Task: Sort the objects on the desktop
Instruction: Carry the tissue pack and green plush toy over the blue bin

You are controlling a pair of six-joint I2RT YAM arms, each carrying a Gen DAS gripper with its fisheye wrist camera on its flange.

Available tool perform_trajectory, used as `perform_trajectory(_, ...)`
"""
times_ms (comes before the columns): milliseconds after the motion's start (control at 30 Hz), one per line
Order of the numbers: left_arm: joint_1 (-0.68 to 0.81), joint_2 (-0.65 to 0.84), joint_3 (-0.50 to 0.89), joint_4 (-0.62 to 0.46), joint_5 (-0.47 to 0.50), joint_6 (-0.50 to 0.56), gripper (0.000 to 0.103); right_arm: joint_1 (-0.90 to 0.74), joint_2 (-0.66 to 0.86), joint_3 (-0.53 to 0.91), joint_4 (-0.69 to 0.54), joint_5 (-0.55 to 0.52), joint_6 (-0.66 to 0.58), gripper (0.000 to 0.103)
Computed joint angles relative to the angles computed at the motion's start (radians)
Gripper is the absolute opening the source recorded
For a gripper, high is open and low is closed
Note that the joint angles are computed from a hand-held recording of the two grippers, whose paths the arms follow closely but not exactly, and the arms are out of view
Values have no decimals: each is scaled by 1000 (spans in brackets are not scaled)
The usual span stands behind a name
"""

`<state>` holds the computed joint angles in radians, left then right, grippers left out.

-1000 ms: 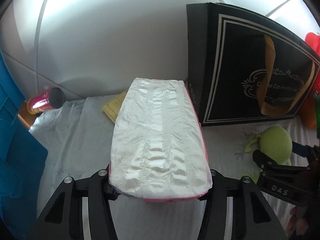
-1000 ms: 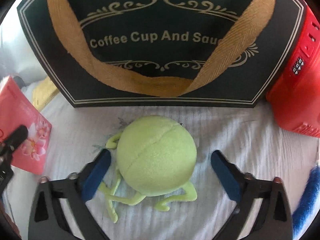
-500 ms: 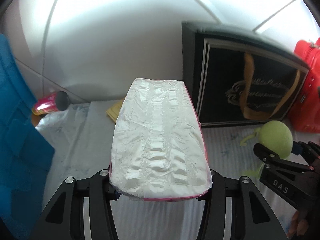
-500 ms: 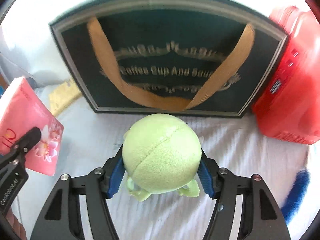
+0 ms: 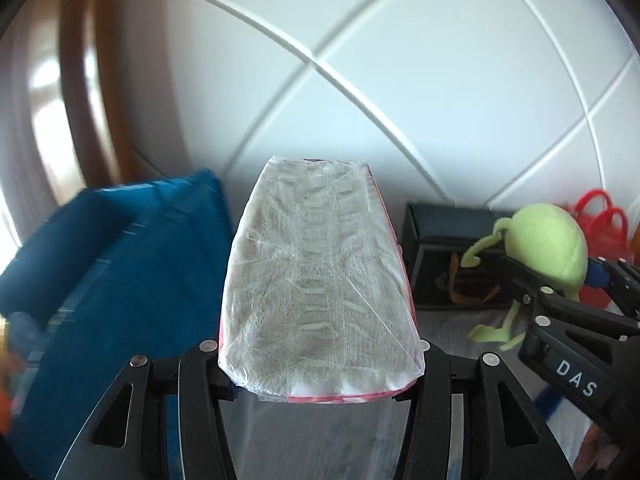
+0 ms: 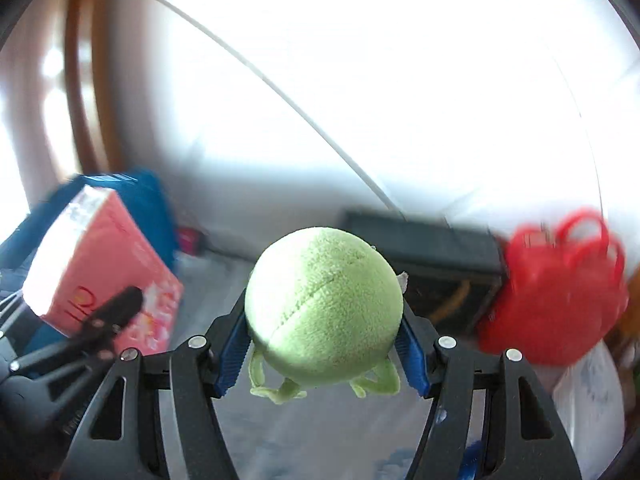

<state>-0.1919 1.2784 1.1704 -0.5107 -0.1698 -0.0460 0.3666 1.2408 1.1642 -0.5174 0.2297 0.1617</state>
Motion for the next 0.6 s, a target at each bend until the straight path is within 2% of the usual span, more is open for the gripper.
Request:
perform_trajectory(100, 154, -140, 44, -138, 86, 51, 50, 190, -15, 100, -67, 92, 45, 64)
perform_trajectory(267, 609, -222, 164, -295, 363, 230, 50, 502, 143, 353, -110, 238, 94, 64)
perform_trajectory(367, 903, -168, 250, -340, 545, 362, 50, 651, 304, 540, -138, 289, 120, 64)
perform_trajectory(433, 1055, -98, 305, -345, 623, 439, 50, 733, 444, 708, -190, 326, 152, 64)
perform_trajectory(500, 1172, -11, 365, -338, 666, 502, 50, 793, 587, 938, -306, 349, 192, 64)
perform_trajectory(600, 1256, 103, 425, -327, 679, 567, 50, 823, 774, 1144, -373, 328, 234, 64)
